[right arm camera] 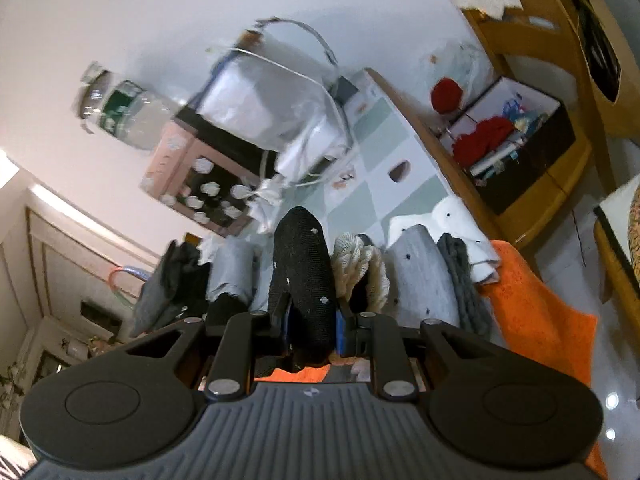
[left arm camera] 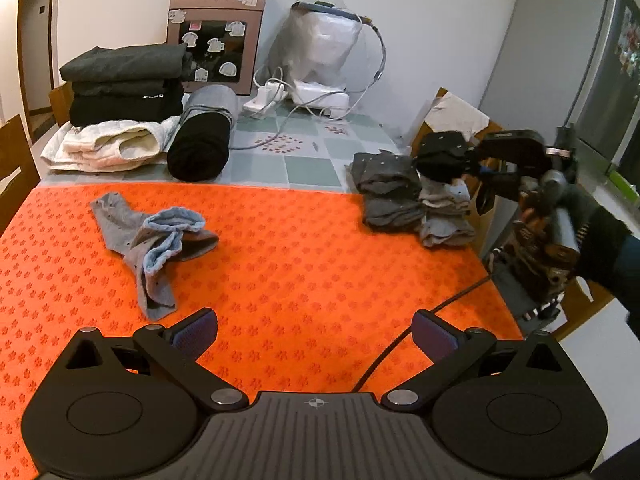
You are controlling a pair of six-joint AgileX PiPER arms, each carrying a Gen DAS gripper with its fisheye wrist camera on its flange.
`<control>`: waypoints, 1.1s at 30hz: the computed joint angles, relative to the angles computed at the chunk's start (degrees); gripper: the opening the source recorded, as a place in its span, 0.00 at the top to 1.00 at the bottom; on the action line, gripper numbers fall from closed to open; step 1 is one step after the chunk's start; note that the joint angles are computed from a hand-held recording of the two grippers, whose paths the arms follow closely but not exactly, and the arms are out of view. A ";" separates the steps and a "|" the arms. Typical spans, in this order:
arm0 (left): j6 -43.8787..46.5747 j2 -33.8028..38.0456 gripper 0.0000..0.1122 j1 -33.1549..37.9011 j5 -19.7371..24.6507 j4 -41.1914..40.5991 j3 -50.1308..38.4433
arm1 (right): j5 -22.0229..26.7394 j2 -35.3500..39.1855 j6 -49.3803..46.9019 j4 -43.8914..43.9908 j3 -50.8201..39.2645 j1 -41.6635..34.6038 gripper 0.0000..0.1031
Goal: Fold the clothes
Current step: 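Grip the folded black sock with the right gripper and lift it, then carry the folded sock with the right gripper onto the grey sock pile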
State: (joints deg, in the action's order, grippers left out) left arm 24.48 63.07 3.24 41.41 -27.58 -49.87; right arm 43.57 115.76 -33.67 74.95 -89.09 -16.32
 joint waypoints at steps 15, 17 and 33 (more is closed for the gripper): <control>-5.21 1.01 0.09 -3.08 -0.25 3.71 -1.21 | -13.93 -6.23 9.43 -31.46 0.20 7.13 0.45; -4.86 0.98 0.09 -3.25 -0.22 3.43 -1.20 | -15.50 -8.26 7.89 -34.00 1.29 7.96 0.45; -3.16 -0.14 0.08 -2.10 0.69 1.83 -1.06 | -14.19 1.12 14.42 -57.93 -11.09 16.48 0.58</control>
